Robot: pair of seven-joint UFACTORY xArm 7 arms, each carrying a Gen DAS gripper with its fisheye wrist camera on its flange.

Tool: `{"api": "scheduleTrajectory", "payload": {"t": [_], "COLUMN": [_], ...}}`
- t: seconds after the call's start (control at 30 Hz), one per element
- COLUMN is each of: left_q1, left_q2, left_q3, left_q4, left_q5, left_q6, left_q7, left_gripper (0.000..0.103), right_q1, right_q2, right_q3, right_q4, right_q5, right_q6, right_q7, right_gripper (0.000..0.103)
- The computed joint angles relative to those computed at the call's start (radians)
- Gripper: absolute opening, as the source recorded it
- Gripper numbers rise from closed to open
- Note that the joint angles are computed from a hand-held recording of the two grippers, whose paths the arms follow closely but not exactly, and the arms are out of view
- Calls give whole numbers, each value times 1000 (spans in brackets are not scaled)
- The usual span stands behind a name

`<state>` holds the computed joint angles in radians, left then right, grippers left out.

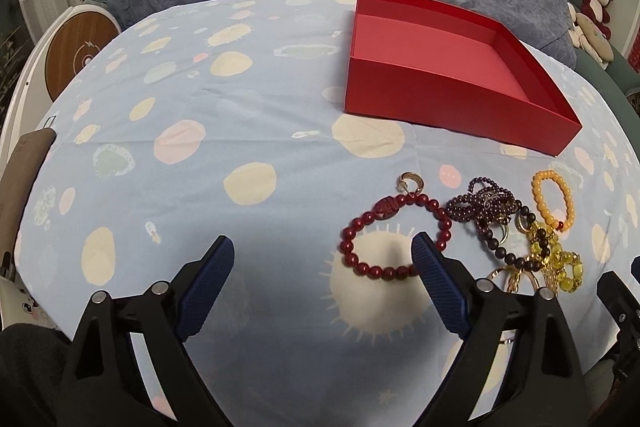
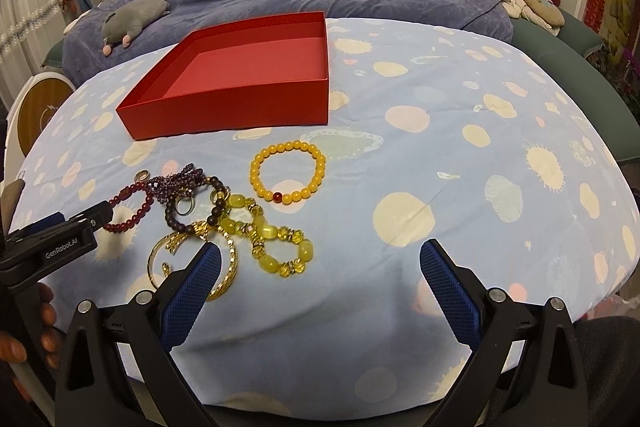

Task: Organize jewelry
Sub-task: 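Grasp the dark red bead bracelet with the left tool while the right tool grasps the orange bead bracelet, then carry both bracelets into the red box and open both tools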

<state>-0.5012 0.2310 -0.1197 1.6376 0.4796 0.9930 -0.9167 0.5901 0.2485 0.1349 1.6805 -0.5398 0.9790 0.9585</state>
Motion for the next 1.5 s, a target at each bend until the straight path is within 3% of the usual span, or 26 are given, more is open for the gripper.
{"api": "scheduleTrajectory", "payload": {"t": [0.13,0.2,0.3,0.47,0.57,0.67,0.73,0.8,1.23,1.5], "left_q1": [17,10,3,0,4,14,24,27,27,27], "left_q2": [45,52,58,60,56,43,37,30,-50,-80], "left_q3": [2,9,12,12,10,8,4,1,-25,-44], "left_q4": [40,43,49,49,41,20,11,5,-13,31], "left_q5": [-51,-42,-40,-50,-72,-105,-135,-151,-174,-193], "left_q6": [-16,-26,-34,-61,-81,-108,-121,-123,-116,-95], "left_q7": [55,64,81,121,142,146,159,162,152,184], "left_gripper": [67,65,60,36,24,11,8,8,8,8], "right_q1": [-12,-16,-13,-4,-3,11,6,1,-21,-43], "right_q2": [56,89,157,261,291,277,269,263,70,-12], "right_q3": [-17,-28,-44,-65,-72,-86,-82,-76,-41,-3], "right_q4": [80,126,217,340,371,347,333,327,130,91], "right_q5": [13,28,55,122,171,164,173,191,196,187], "right_q6": [18,25,58,105,123,100,80,75,-2,3], "right_q7": [-33,-45,-82,-162,-178,-173,-191,-205,-146,-146], "right_gripper": [96,95,88,71,50,42,20,7,7,7]}}
